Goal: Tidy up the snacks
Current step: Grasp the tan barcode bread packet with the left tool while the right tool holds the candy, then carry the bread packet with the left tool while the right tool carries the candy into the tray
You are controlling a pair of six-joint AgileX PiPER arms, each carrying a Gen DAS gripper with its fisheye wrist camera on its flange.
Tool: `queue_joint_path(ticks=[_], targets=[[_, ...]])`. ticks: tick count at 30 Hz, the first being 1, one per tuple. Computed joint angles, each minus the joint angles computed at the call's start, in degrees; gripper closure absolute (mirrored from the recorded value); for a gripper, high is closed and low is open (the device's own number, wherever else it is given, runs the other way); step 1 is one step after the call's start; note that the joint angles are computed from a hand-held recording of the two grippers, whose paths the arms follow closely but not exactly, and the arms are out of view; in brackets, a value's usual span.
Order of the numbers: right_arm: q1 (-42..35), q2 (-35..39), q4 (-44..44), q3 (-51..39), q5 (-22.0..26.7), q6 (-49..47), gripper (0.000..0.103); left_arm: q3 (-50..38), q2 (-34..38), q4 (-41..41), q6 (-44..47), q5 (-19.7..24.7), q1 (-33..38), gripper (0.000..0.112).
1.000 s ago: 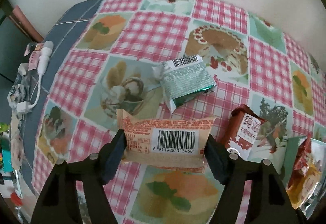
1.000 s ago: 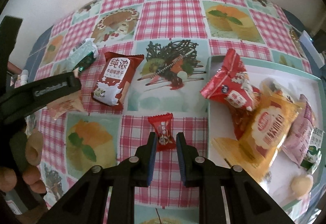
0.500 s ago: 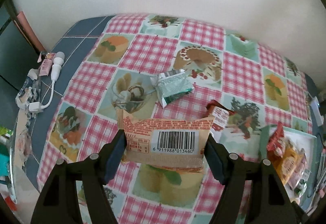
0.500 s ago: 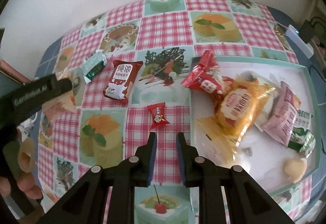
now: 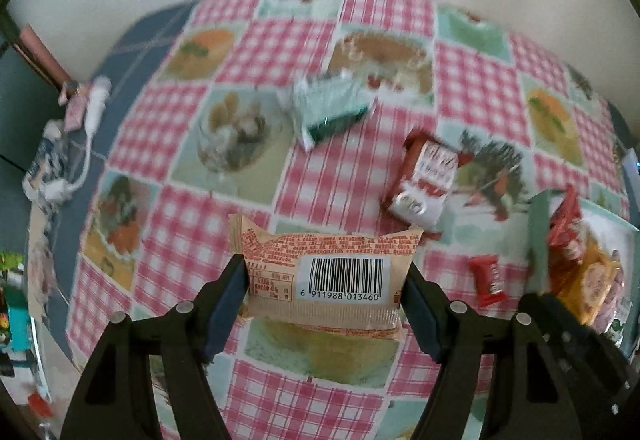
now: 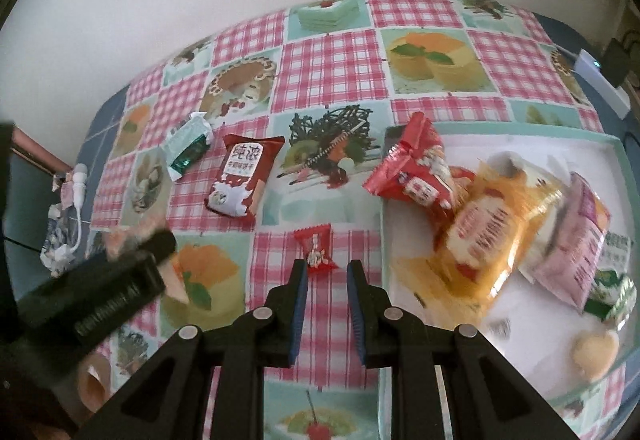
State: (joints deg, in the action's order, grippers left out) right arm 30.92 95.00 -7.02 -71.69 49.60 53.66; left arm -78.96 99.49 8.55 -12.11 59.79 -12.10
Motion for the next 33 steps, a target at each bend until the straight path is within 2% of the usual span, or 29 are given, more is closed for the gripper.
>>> queue_joint_path(ticks=[14, 26, 31, 33], targets=[[-2.41, 10.95, 3.34, -6.68, -0.02, -6.13, 0.079, -2.13, 4.01, -2.76, 1.98, 1.03, 2.54, 0.037], [2.54, 17.5, -5.58, -14.32, 6.02, -5.28, 0.079, -2.33, 5.01, -2.56, 2.28, 0.92, 2.72, 0.037], [2.36, 16.37, -5.37, -13.95, 5.93, -5.05, 0.083, -2.38, 4.32, -2.1, 1.99, 0.91, 2.05, 0.037], [1.87, 12.92, -5.42, -11.39, 5.12, -4.63, 0.083, -2.5, 3.58, -2.48, 2.06, 0.96, 1.79, 0.037]])
